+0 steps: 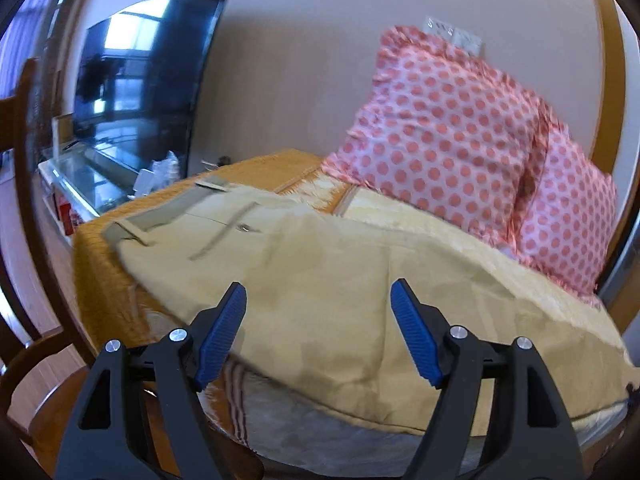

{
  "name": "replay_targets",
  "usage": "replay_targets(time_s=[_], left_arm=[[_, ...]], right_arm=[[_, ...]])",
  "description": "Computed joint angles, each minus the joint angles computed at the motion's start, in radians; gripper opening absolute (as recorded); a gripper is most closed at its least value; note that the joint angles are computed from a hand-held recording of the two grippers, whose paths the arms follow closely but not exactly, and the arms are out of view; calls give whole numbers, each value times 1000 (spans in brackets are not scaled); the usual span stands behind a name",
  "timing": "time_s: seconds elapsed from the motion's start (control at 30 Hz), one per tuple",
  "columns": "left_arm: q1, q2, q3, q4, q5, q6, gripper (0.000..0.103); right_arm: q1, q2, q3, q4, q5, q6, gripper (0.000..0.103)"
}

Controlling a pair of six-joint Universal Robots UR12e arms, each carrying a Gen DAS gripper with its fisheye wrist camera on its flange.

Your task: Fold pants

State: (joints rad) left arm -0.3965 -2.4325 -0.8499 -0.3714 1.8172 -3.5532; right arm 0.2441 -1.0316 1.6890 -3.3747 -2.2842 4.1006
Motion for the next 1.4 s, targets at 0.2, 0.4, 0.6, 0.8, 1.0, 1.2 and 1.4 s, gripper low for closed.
replay_targets(time_s=[0.2,0.4,0.6,0.8,1.0,1.2,1.4], left_arm=[[9,-28,29,-82,-40,-15,76],[4,-28,21,-62,-18,6,77],[15,19,-60,11,0,-68,77],[36,69,-151,35,53,-135,79],[56,75,-171,45,44,-199,79],[79,56,-134,36,48,-249,79],[96,35,-86,-32,33,-274,80]], right_arm=[[9,28,-109,-66,54,-167,4],[35,137,-361,-137,412,-382,4],[90,278,-653,242,838,-619,14],[128,300,-693,476,869,-749,47],[145,306,-716,564,690,-775,51],[146,299,-692,525,710,-778,62],[146,328,-740,532,721,-794,69]])
